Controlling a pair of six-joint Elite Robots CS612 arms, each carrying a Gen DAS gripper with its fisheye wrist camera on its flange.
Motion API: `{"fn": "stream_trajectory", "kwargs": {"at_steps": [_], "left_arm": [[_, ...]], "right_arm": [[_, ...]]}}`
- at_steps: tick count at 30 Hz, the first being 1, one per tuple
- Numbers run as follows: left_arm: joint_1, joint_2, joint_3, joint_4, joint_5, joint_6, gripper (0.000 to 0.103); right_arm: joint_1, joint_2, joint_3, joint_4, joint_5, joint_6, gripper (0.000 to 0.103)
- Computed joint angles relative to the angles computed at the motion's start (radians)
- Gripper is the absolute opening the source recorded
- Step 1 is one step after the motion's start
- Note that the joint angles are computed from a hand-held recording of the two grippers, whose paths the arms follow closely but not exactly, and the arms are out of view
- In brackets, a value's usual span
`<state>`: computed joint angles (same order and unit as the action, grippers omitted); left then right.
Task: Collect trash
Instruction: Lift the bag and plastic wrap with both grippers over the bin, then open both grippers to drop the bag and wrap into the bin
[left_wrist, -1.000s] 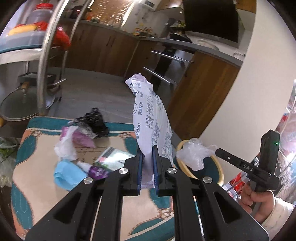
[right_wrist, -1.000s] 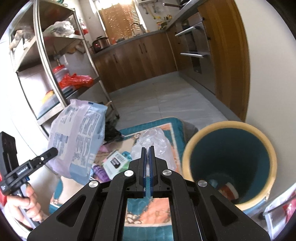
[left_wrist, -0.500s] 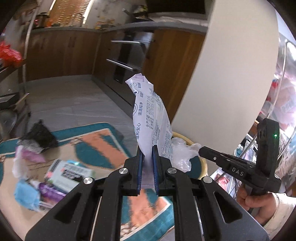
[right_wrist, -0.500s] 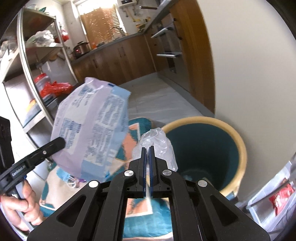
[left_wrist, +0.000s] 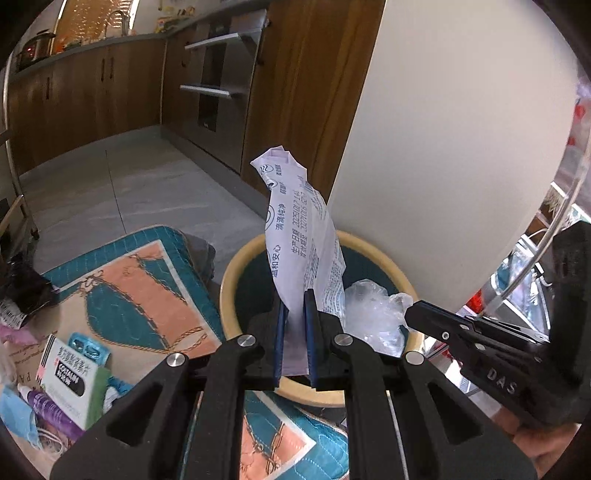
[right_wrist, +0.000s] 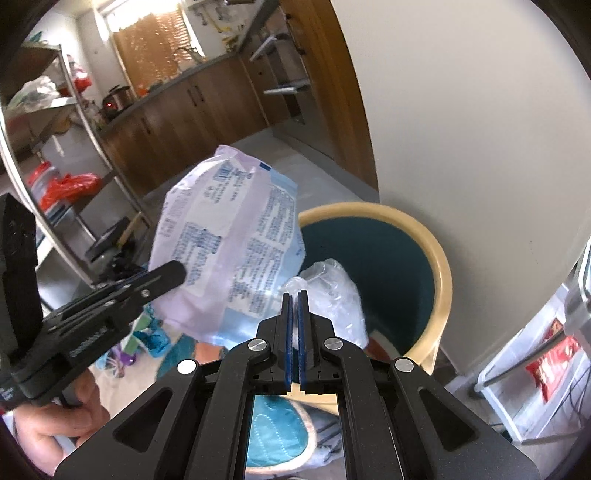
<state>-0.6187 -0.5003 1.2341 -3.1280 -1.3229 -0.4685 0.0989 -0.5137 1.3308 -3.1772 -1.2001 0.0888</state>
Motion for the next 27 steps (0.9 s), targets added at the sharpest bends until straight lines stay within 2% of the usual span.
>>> {"fn": "stream_trajectory", "kwargs": {"at_steps": [8,13,16,19,21,23,26,27], "left_arm": [[0.009,0.042,-0.077,0.137,-0.051,-0.012,0.010],[0.013,0.053,-0.090,0.169,-0.076,-0.027,0.012],[0.015,0.055,-0.093,0.179,-0.089,-0.016,0.016],[0.014,0.051,-0.085,0.175,-0.090,-0.006,0.024],[0.014,0.046,-0.075,0.159,-0.090,-0.002,0.030],[0.015,0.037,-0.059,0.137,-0.087,0.006,0.041],[0.016,0.023,-0.029,0.092,-0.074,0.013,0.056],[0.015,0.018,-0.018,0.079,-0.072,0.014,0.057]], "right_arm": [[0.013,0.024,-0.056,0.138,-0.038,-0.016,0.004],[0.012,0.025,-0.062,0.203,-0.045,-0.030,0.004],[0.014,0.027,-0.066,0.223,-0.048,-0.028,0.004],[0.015,0.031,-0.077,0.252,-0.044,-0.020,0.007],[0.014,0.030,-0.074,0.248,-0.045,-0.014,0.012],[0.010,0.027,-0.066,0.238,-0.043,-0.006,0.029],[0.007,0.025,-0.057,0.202,-0.042,0.004,0.042],[0.007,0.025,-0.056,0.200,-0.041,0.005,0.047]]}}
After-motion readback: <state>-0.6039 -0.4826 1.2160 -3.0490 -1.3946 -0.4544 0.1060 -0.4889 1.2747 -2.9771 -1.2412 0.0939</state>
